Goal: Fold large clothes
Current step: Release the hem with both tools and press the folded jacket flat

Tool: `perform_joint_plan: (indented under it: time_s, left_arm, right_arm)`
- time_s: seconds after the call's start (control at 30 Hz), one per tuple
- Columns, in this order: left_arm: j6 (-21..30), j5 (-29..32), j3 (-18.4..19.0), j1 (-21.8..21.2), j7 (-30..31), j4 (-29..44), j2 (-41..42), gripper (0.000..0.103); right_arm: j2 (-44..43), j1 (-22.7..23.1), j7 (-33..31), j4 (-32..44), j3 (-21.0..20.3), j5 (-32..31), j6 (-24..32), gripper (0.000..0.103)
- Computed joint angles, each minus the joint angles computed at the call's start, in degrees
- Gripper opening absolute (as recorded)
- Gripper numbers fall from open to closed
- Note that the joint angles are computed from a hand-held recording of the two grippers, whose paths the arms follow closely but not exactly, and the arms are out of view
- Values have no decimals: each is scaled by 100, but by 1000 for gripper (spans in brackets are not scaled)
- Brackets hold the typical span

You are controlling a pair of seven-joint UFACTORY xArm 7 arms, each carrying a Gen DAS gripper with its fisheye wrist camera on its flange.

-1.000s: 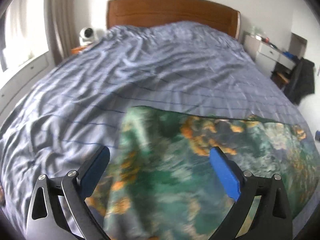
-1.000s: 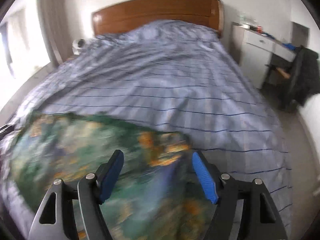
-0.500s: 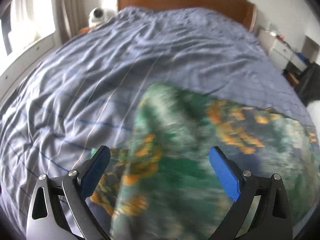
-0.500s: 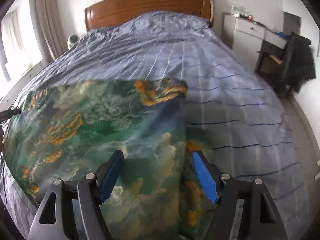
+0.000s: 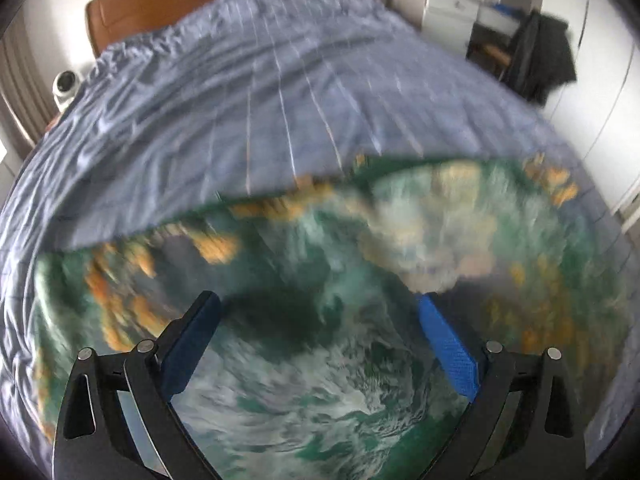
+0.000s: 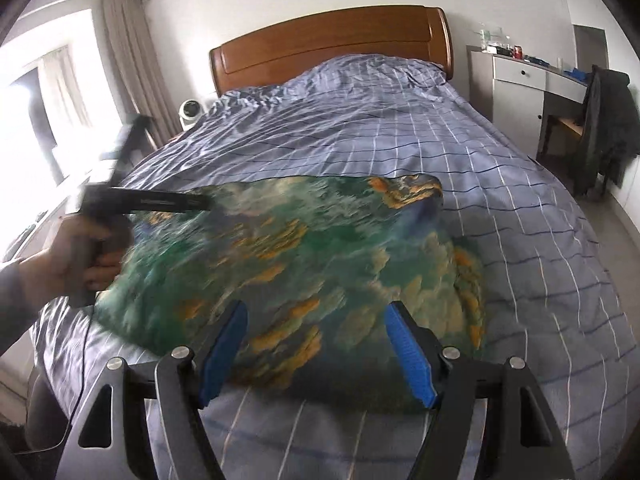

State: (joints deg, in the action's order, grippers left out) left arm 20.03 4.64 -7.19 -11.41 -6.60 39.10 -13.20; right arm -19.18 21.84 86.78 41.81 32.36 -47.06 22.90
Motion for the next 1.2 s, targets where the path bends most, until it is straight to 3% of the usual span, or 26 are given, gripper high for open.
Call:
perform_joint_plan:
  time_s: [0.1, 0.23, 0.5, 0.7, 1.0, 1.2]
  left_arm:
    - [-278, 39, -49, -84, -1, -604, -514, 99]
    - [-278, -55, -79, -218, 105, -1189, -1236, 100]
    - [-69, -8, -400, -264, -311, -1934, -2295, 100]
    - [97, 178, -597, -251, -621, -2109, -2634, 100]
    - [279, 232, -527, -385, -769, -2268, -2926, 100]
    - [773, -177, -268, -942, -792, -2742, -3906, 100]
  right_arm:
    - [-244, 196, -6, -213, 56, 217, 89, 73]
    - [-441, 253, 242, -478, 305, 424, 120, 73]
    - [-552, 69, 1139, -765, 876, 395, -48, 73]
    - [-378, 210, 1212, -732, 929, 450, 146, 73]
    - [-270, 447, 1380, -694, 826, 264, 403, 73]
    - [-140, 624, 1584, -747, 726, 31, 600, 73]
